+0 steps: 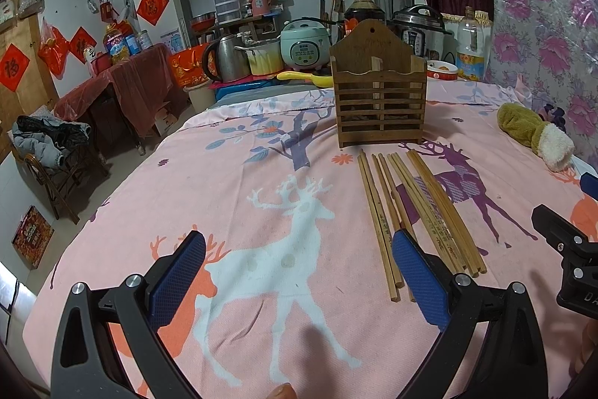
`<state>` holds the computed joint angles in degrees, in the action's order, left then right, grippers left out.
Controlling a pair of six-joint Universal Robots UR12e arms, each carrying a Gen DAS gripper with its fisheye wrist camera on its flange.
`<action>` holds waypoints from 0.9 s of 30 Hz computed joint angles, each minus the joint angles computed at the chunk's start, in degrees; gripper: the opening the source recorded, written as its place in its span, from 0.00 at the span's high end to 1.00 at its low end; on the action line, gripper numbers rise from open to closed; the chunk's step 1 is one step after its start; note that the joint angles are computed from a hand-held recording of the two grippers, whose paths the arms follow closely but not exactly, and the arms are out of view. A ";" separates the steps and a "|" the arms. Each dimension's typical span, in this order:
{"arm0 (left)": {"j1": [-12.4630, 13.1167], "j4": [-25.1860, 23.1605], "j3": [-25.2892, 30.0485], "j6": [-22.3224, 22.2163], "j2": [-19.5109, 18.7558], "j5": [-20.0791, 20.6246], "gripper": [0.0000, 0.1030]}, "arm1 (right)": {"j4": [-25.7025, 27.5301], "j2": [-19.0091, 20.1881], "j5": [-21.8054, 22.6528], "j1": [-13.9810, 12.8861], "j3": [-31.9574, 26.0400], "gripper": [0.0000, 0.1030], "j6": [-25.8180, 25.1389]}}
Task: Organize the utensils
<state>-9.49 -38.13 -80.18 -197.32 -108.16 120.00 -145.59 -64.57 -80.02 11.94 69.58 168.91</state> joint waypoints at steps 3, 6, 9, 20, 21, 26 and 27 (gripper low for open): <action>-0.04 0.28 -0.44 -0.11 0.01 -0.05 0.05 | 0.01 0.00 -0.03 0.01 0.00 0.05 0.01; -0.06 0.39 -0.50 -0.17 -0.09 -0.09 0.05 | -0.01 0.00 -0.02 0.01 0.03 0.05 0.00; -0.08 0.47 -0.67 -0.19 -0.09 -0.15 0.05 | -0.02 -0.01 -0.03 0.02 0.05 0.05 0.00; -0.34 -0.44 -1.20 -0.94 -0.15 -0.61 0.05 | 0.10 0.22 -0.15 0.08 -0.20 0.05 -0.05; -0.32 -1.01 -1.11 -1.13 -0.13 -0.84 0.05 | 0.14 0.14 -0.22 0.11 -0.11 0.05 -0.09; 0.25 -4.86 0.08 -1.91 -0.18 -2.93 0.05 | 2.93 0.70 1.18 -0.30 -1.03 0.05 0.23; 0.54 -5.80 0.49 -2.00 -0.31 -3.61 0.05 | 3.94 0.85 1.74 -0.48 -1.43 0.05 0.60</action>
<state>-8.95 -43.93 -79.69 -199.32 -108.48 116.39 -141.64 -63.72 -78.28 11.46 68.15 169.51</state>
